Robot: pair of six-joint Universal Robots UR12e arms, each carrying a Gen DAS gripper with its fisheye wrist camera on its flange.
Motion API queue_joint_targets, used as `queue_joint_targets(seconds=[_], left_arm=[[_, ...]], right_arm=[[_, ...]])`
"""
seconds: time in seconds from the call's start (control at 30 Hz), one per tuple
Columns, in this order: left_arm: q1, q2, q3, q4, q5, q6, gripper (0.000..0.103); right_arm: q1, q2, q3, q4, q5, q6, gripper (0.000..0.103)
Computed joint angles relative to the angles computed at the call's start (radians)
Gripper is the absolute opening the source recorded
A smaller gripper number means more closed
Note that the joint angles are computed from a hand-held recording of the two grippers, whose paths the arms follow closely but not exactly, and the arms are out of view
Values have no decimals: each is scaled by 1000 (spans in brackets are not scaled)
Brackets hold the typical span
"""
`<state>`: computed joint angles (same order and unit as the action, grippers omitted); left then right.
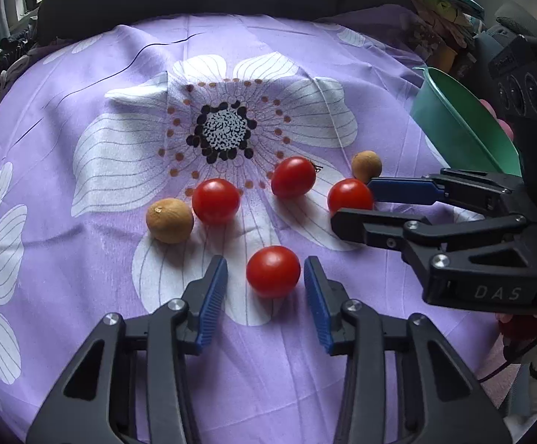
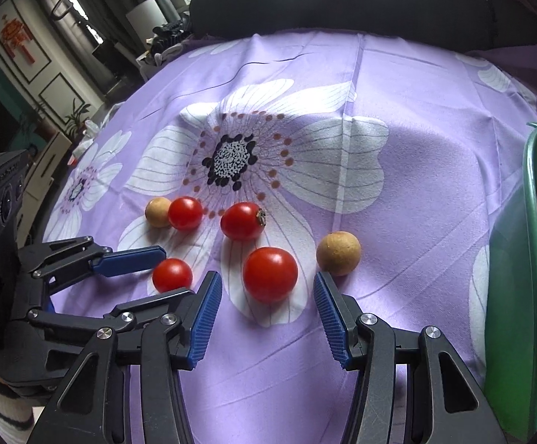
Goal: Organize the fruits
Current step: 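Grasp the red cherry tomato with the left gripper, then carry the red cherry tomato into the green bowl and release it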
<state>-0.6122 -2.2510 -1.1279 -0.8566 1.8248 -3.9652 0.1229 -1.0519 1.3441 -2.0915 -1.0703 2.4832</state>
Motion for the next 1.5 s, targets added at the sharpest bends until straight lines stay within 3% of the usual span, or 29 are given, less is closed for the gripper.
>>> queue_joint_targets(seconds=[0.13,0.3,0.6,0.87,1.17,1.5], left_arm=[[2,2,-6,9,-3,-1,29],[2,5,-11,13,0,-6,28],[-4,13,-14,26,5,-19,28],[-18,-8,44,8,37,8,28],[-29,-53,143,-32,60,56,28],[-33,-137,312,-12,63,171,28]], right_arm=[[7,9,-16,16,-18,-11,46],[14,15,-22,12,-36,-17,34],[-7,-9,6,-11,26,-19,33],[-43,-58,59,-72,84,-11,33],[-86,-96,103,-163,133,34,33],[-137,-105,123,-317,134,160,33]])
